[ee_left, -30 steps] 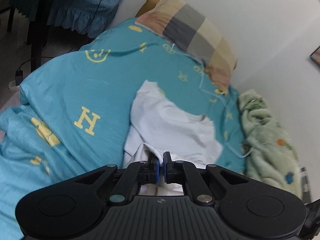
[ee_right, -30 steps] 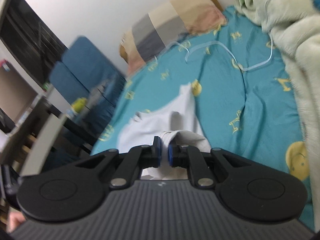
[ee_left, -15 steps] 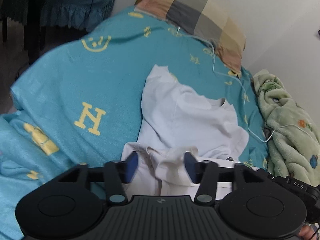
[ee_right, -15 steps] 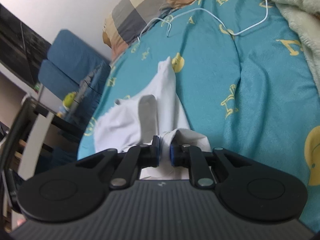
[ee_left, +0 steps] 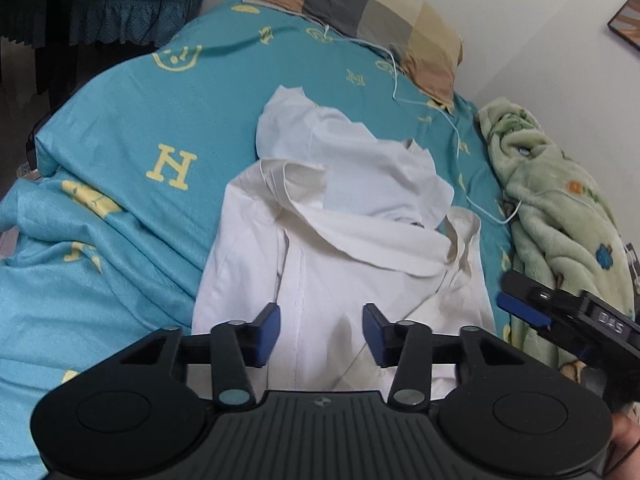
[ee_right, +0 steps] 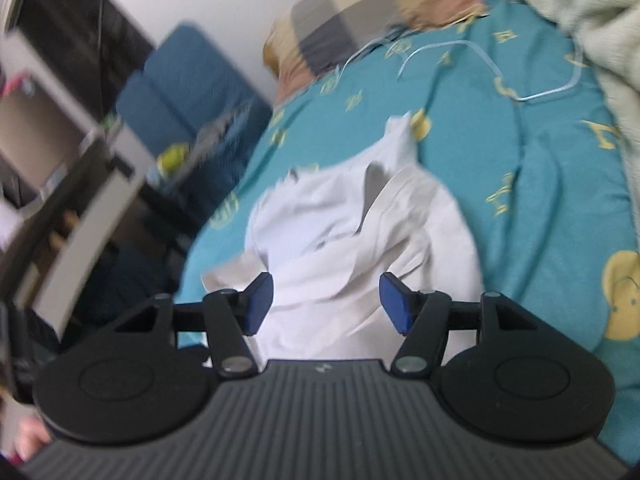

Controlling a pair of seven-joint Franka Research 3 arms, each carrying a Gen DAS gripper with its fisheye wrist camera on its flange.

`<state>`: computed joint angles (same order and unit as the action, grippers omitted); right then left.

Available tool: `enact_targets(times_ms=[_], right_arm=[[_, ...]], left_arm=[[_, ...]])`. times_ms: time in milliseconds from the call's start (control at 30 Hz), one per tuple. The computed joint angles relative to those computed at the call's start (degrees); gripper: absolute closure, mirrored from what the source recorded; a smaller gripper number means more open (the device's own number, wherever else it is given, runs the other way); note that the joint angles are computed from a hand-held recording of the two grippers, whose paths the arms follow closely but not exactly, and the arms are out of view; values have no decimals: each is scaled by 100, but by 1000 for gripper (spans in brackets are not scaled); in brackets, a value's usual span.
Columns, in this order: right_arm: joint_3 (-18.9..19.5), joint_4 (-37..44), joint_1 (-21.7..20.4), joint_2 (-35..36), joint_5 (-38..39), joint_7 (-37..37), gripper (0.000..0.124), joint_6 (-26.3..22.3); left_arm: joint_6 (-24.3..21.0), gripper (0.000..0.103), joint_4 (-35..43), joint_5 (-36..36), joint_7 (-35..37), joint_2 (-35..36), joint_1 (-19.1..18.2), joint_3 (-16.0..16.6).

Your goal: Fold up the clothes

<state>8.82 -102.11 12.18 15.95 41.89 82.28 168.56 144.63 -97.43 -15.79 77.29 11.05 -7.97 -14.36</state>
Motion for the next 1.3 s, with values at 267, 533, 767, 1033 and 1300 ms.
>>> enact_targets(times_ms=[267, 533, 767, 1033, 1300], right_arm=[[-699, 492, 415, 601, -1877, 1597, 91, -572], [-350, 47, 70, 244, -1491, 1444, 118, -51], [-11, -352, -194, -151, -599, 975, 119, 921], [-786, 313, 307, 657, -1572, 1916, 117, 549], [831, -11, -952, 381, 218, 786, 115, 878]], left_arm=[[-487, 84, 326, 280, 151, 282, -40, -18], [-143, 99, 196, -750, 840, 16, 228, -156], [491, 99, 149, -2391, 1537, -100, 383, -162], [417, 98, 1220, -521, 137, 1133, 73, 50], [493, 50, 192, -1347, -18, 337, 623, -425]])
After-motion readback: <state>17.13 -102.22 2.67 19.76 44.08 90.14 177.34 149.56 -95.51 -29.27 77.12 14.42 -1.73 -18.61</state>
